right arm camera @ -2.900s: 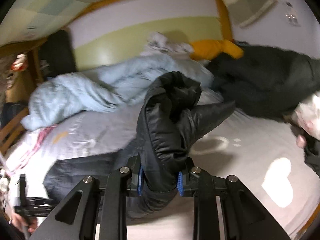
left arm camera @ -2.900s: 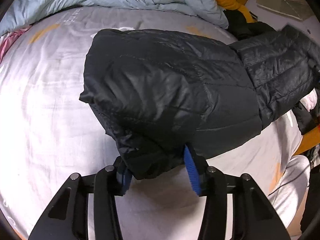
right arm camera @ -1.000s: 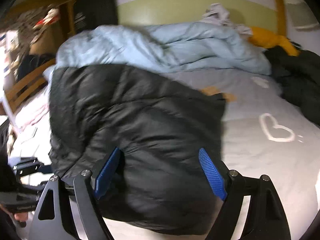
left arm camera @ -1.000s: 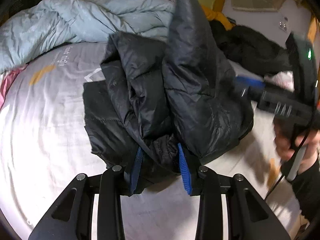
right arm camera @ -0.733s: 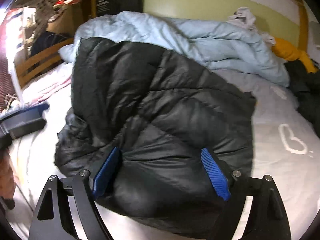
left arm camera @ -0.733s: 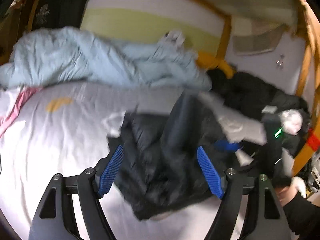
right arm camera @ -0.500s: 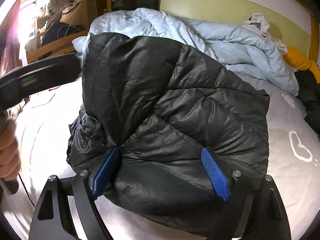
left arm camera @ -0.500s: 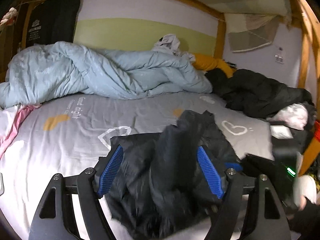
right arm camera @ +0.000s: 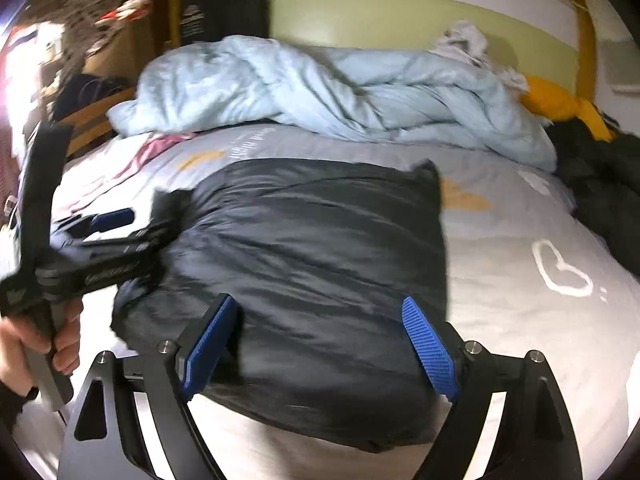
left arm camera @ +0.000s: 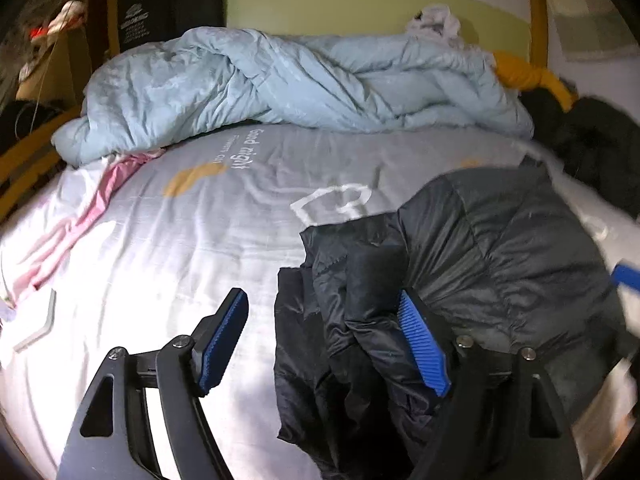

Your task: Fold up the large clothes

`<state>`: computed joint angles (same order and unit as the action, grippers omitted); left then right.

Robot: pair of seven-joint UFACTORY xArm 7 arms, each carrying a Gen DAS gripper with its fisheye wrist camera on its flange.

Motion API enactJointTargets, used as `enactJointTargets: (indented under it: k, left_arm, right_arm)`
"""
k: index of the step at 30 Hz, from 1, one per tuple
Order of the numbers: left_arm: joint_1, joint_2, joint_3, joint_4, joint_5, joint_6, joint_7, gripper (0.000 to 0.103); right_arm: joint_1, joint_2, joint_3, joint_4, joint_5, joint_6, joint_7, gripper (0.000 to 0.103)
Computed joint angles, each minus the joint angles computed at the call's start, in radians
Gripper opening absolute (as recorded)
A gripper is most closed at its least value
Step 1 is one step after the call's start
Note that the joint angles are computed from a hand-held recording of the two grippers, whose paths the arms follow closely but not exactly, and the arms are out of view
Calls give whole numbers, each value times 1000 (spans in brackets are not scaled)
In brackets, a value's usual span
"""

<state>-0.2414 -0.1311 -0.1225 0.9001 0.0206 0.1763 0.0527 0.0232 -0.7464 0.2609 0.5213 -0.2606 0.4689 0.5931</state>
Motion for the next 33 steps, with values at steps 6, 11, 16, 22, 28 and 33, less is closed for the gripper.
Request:
enactJointTargets:
  k: [6, 11, 16, 22, 28, 33]
  left_arm:
    - [-12, 53, 27, 44, -106, 106, 63, 79]
    - [-3, 76, 23, 58, -169, 144, 99, 81]
    - [-4, 92, 18, 37, -196, 106, 126, 82]
    - [6, 117, 22, 76, -364, 176, 218, 88]
    - [9, 112, 16, 72, -361, 172, 203, 89]
    - [9, 107, 16, 67, -374, 163, 210, 89]
  right_arm:
    - [-7, -21, -54, -26, 33, 10, -1, 87]
    - [-8, -53, -79, -43, 47, 27, -40, 87]
    - [-40, -82, -87, -40, 40, 48, -71, 87]
    - [-69, -129, -124, -36, 56, 81, -109, 87]
    - [-17, -183, -198, -51, 126, 98, -200, 85]
    - [26, -186, -212, -52, 192, 93, -269, 59]
